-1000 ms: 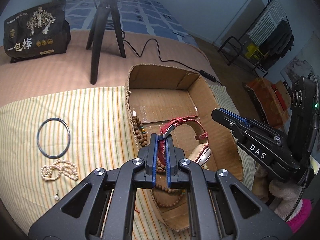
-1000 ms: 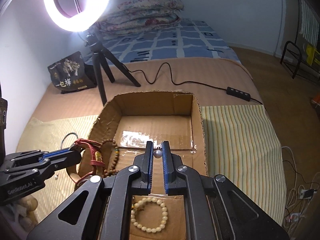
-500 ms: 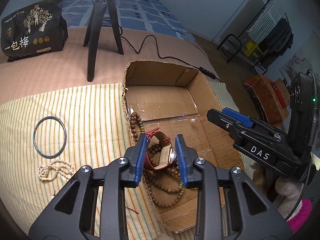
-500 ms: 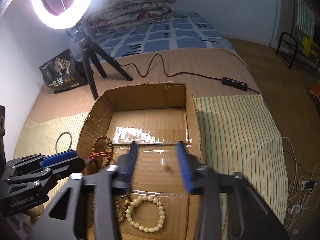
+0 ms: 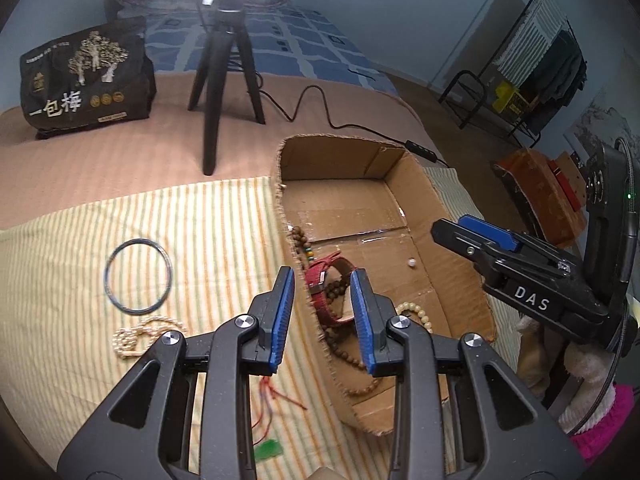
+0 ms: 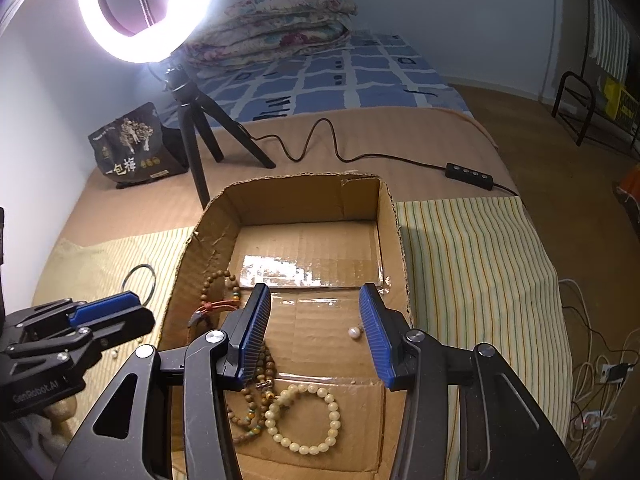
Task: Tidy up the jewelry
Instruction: 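Open both tools to release the watch and earring into the box, then move the left tool to the pearl necklace while the right moves to the green jade pendant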
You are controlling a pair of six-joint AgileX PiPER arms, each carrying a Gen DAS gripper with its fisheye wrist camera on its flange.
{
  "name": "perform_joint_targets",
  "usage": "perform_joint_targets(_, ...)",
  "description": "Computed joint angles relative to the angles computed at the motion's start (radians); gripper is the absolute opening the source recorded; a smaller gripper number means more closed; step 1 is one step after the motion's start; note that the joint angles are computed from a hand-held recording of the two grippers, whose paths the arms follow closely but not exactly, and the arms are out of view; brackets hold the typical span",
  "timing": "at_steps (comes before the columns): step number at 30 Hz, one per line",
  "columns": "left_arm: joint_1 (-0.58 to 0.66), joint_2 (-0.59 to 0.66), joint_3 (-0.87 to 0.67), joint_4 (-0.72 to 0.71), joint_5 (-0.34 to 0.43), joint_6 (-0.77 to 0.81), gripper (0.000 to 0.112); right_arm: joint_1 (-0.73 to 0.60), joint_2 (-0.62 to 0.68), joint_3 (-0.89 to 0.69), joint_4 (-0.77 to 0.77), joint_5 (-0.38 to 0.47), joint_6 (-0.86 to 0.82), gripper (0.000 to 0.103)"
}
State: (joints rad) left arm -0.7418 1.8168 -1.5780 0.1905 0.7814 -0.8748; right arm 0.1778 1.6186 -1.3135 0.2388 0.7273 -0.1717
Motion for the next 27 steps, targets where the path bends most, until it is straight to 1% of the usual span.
perform_joint_targets(9, 0.038, -0.158, 0.166, 0.069, 0.007, -0.003, 0.028, 0.026, -0.068, 0.041, 0.049, -0.002, -0.033, 0.045)
perform_joint_targets(16, 0.11, -0.282, 0.313, 0.073, -0.004, 0.005, 0.028, 0.099, -0.115, 0.074, 0.055, -0.014, -0.029, 0.045)
perform_joint_targets(22, 0.166, -0.338, 0.397, 0.04, -0.016, 0.041, 0.028, 0.17, -0.148, 0.107, 0.056, -0.026, -0.024, 0.045)
perform_joint_targets(27, 0.191, -0.35, 0.438, 0.009, -0.023, 0.085, 0.028, 0.223, -0.171, 0.146, 0.076, -0.033, -0.029, 0.045)
